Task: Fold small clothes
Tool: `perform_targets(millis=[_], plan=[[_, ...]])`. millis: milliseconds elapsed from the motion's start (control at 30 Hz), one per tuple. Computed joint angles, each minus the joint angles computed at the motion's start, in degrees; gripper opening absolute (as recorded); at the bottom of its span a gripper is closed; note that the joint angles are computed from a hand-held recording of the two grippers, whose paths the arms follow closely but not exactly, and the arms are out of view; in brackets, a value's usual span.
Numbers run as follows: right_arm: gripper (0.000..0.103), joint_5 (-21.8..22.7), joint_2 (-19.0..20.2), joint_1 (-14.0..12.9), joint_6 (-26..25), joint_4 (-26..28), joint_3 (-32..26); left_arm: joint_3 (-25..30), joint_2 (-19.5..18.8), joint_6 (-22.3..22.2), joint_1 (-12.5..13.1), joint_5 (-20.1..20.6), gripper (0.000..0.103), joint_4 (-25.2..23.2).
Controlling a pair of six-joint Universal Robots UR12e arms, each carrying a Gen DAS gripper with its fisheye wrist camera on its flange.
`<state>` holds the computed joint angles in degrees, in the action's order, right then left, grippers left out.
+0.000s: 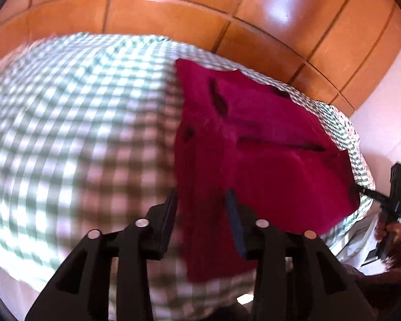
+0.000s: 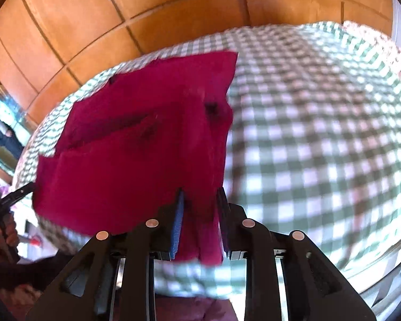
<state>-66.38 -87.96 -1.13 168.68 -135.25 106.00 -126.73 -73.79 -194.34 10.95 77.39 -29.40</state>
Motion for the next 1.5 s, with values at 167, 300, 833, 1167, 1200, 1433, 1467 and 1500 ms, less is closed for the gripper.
perform_targets(millis=[167,300,833,1167,1200,1433,1467,1500], plan=[[0.070,-1.3,2.8,1.6,1.9,-6.3,-1.8,3.1,-4.5,1.8,-1.5,2.2,0.045,0.6],[0.060,-2.3,5.2,3.0,0.8,-6.2,-3.8,3.9,-5.8,1.5,-2.0,2.6,0.028,1.3],[0.007,-0.6,2.5,2.5,-1.2,-9.6,-4.5,3.9,-3.1,1.9,-0.9,2.8,0.006,10.2],[0.007,-3.9,13.0,5.3,8.5,-12.4,-15.5,14.3,-14.1,0.2,-1.3,9.8,0.006,11.4],[0.007,-4.3,13.8,5.5,9.0,-12.2,-16.4,15.5,-15.4,0.0,-1.4,10.6,0.006,10.9],[0.006,-10.0,20.5,7.1,12.0,-10.5,-23.2,20.9,-21.9,-1.5,-2.3,16.1,0.006,8.1],[0.006,-10.6,21.4,7.4,12.1,-9.1,-24.2,21.5,-22.5,-1.6,-2.5,16.4,0.006,7.0],[0.006,-11.6,21.9,7.6,11.9,-8.4,-24.7,21.9,-23.1,-1.8,-2.6,16.8,0.006,6.1]])
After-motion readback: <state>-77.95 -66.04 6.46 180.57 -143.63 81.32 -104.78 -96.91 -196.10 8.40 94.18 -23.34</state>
